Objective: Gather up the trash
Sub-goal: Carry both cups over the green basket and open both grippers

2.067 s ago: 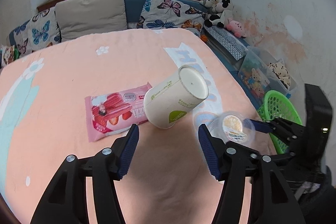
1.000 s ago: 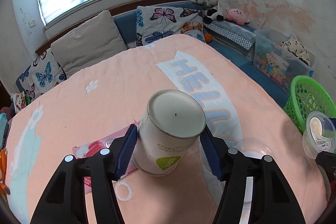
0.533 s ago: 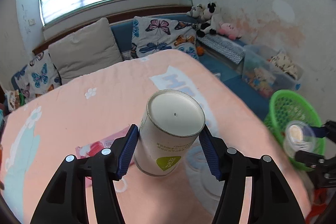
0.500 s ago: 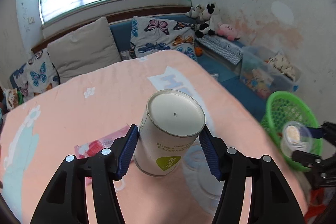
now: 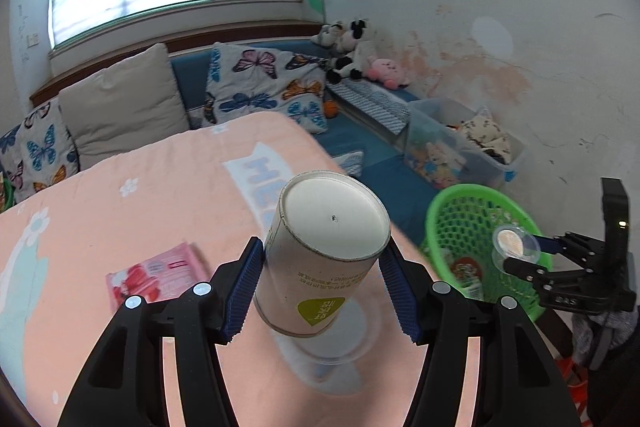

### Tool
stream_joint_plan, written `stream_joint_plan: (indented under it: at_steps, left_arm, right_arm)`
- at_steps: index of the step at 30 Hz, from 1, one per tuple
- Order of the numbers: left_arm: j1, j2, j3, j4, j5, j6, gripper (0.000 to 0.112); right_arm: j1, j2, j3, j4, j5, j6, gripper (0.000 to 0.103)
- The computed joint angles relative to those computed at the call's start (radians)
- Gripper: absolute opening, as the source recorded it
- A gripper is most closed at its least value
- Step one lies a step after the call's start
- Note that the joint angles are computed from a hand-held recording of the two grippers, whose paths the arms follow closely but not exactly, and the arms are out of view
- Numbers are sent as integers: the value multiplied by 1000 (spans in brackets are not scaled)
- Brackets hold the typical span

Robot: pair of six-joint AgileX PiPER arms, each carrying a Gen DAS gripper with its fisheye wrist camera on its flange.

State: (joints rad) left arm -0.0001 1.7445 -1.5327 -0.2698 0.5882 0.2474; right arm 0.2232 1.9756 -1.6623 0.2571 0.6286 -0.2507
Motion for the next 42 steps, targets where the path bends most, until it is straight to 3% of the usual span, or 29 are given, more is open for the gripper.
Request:
stream_joint_plan:
  at_steps: [17,34,42]
  left_arm:
    - [-170,106,-168,33,55,-55,58]
    - [-312,406,-559,86,221,-146,58]
    - [-327,461,-624,79,255,-161,59]
  right_arm:
    - [-115,-9,65,-36,-35,72,70]
    - [-172,-140,228,140,-82,-105,73]
    - [-173,-149,250,178,-84,-140,73]
